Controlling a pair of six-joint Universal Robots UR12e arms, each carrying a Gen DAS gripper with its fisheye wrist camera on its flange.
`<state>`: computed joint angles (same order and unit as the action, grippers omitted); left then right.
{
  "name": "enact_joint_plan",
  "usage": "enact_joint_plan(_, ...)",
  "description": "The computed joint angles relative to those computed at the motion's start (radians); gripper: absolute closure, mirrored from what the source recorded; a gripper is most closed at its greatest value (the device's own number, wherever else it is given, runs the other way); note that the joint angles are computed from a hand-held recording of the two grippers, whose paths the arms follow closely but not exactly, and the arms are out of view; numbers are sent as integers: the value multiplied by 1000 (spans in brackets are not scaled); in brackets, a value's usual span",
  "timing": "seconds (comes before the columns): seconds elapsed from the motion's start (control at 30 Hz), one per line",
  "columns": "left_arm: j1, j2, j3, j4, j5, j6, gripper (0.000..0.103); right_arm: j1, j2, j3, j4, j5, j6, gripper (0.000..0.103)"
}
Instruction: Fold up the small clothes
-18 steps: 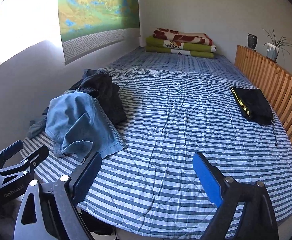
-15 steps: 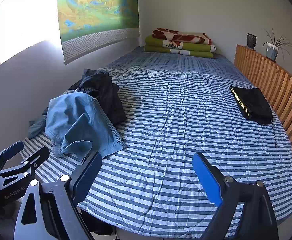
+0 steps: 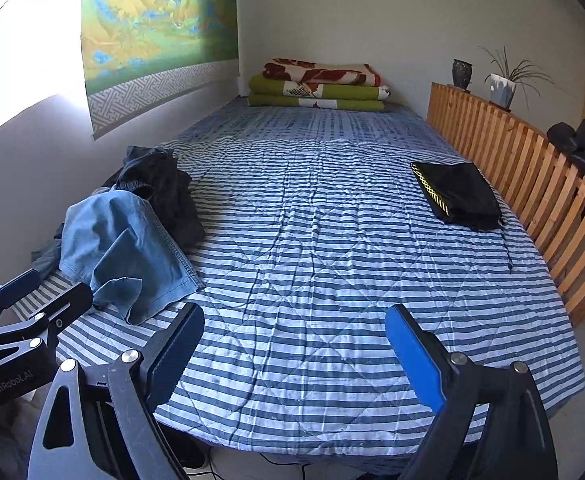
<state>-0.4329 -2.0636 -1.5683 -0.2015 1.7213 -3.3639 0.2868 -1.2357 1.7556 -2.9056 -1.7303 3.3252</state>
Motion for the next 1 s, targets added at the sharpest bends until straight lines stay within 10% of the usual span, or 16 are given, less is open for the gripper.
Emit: enact_joint_plan(1.0, -33, -44, 89, -107, -23, 63, 4, -45, -23, 52, -20, -15, 42, 13)
